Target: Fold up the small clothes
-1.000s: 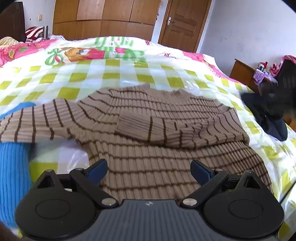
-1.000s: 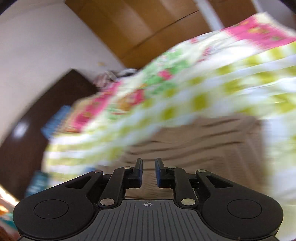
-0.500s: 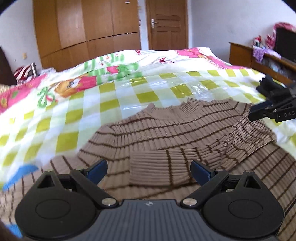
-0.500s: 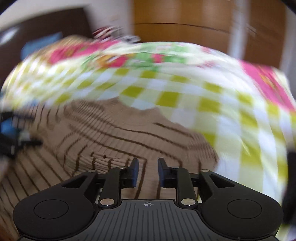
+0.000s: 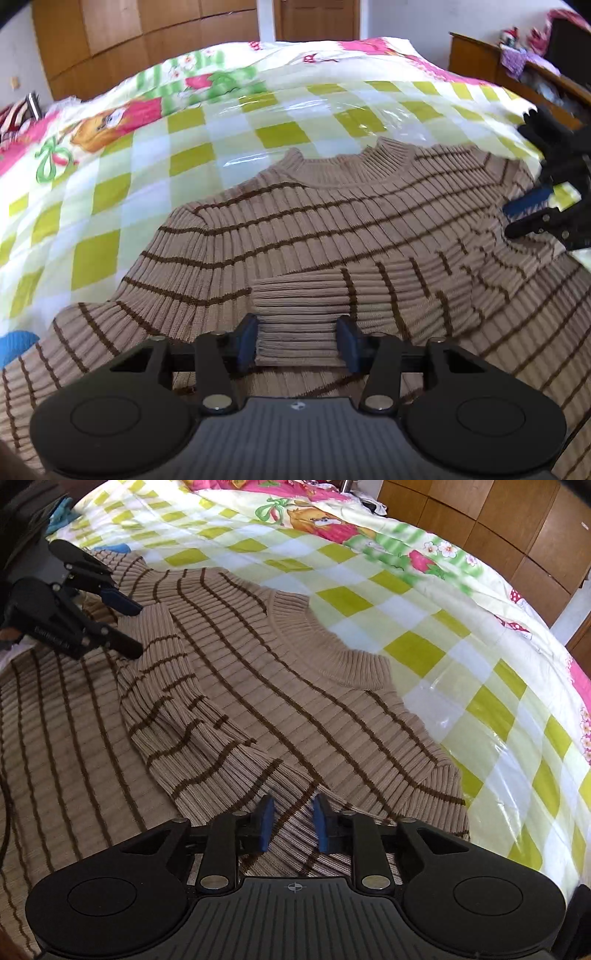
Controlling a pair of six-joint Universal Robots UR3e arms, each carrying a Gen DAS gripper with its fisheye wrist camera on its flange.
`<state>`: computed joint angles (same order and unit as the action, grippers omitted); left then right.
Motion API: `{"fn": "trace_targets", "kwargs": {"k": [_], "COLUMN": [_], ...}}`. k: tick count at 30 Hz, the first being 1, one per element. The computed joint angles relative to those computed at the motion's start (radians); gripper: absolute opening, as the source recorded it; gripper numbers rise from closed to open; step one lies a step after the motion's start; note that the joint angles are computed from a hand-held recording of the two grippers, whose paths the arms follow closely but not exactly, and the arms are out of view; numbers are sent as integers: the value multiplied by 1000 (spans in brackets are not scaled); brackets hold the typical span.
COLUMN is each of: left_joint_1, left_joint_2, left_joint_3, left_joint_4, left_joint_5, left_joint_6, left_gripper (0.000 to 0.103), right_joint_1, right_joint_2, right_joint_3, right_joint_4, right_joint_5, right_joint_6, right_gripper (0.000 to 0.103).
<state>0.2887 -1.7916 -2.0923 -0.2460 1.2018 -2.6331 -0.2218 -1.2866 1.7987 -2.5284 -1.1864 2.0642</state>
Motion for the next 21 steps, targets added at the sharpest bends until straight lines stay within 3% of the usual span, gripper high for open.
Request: {"fn": "trace_targets", "kwargs": {"k": [4,5,9,12,16,19,21], "left_joint_1": [22,33,86,103,126,131,106], "left_joint_2": [14,27,90,106,86,61,33], "left_joint_3": [5,-4,-37,-45,-33,-18,-19], "left_joint_4": [-40,-46,-87,-108,-114,-133,-98], "left_joint_5": [-19,-31,-104,-133,-169,-189,-155], "left_joint_6": [-23,-31,-17,24,49,76,74], "left_gripper": [40,34,32,32,47,70,71], "right_joint_1": [-16,-26,-61,-42,9,31,43], "right_joint_2": [-39,-56,-117,-97,-7,62,99], "right_joint_3": [55,77,123,73,-35,-112,-141], "right_joint_4": [-56,-74,-82,-37,25,75,80], "right_joint_5": [10,19,65,45,2,-15,-29], "right_joint_6": [45,55,52,-23,-111,-160,-176], "right_gripper": [0,0,0,10,27,31,31]}}
